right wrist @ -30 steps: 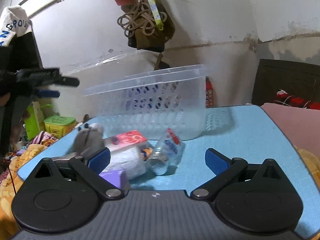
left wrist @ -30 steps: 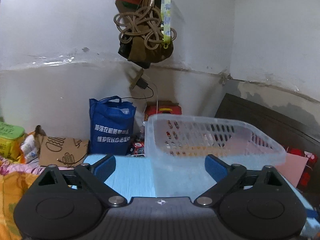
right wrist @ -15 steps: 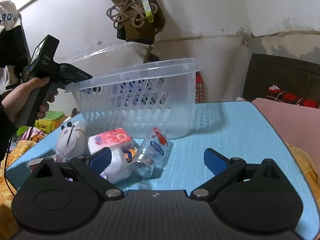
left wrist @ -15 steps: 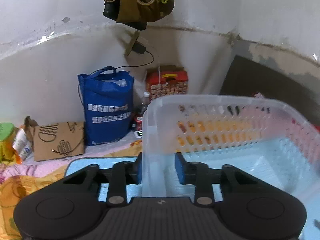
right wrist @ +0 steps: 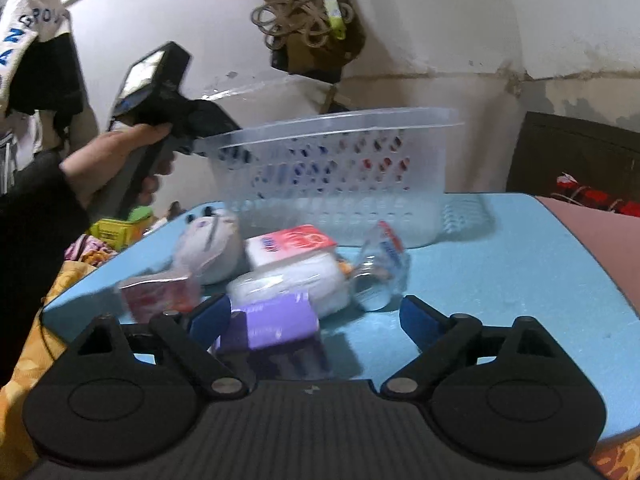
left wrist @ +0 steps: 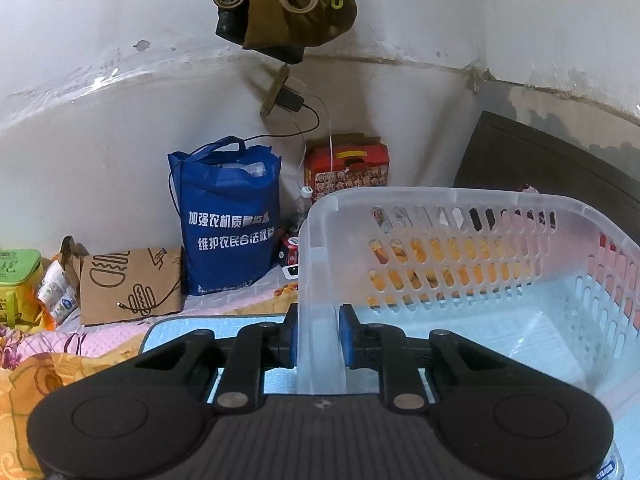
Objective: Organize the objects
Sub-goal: 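Grasp the clear basket rim with the left tool while the right tool approaches the purple box, then grasp the purple 'Lu' box with the right tool and drop it into the basket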
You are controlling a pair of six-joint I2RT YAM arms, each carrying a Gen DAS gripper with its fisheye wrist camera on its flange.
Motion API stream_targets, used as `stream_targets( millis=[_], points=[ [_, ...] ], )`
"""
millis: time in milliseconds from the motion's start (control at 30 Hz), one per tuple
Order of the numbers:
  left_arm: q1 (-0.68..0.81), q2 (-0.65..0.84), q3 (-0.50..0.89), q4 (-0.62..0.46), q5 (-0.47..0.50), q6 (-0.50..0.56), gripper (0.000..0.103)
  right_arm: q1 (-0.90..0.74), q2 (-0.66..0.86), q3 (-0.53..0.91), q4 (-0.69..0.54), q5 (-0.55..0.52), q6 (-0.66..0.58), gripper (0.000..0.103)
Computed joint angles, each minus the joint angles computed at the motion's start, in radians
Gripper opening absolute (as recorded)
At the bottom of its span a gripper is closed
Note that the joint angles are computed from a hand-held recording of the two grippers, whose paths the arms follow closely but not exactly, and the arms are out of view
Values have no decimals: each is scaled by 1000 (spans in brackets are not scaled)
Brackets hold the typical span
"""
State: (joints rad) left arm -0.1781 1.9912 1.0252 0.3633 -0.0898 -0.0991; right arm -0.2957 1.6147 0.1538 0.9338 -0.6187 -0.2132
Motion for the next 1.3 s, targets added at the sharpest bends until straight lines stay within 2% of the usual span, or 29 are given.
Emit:
stream_targets(
  millis=[200,433,600,733,900,1067,1267,1300],
  points=[
    [-3,1,-1,5,-5,-6,23,-4,-52,-47,-10,-31,-28,81],
    [-5,-1,3,-9,-10,-9,23,-3,-34,-7,-77,-70,-25,81],
    [-2,-1,8,-20,-3,-15,24,-22,-4,9,-32,-38,28,81],
    [-4,-2,10,-26,-7,-11,24,-114,6,36,-92,-106,43,81],
    [-10,-2,12,-30,-20,-14,24,-54,-38,-25,-36,-56,-12,83],
    [-13,-5,13,-38,-26,-9,25,-6,36,-5,11,34,-56,83],
    [-15,-9,3,-24,-36,0,25,-59,78,-2,47,-19,-83,83],
    [-15,-9,2,-22,-37,-1,25,-47,91,3,50,-7,-97,79]
  ],
)
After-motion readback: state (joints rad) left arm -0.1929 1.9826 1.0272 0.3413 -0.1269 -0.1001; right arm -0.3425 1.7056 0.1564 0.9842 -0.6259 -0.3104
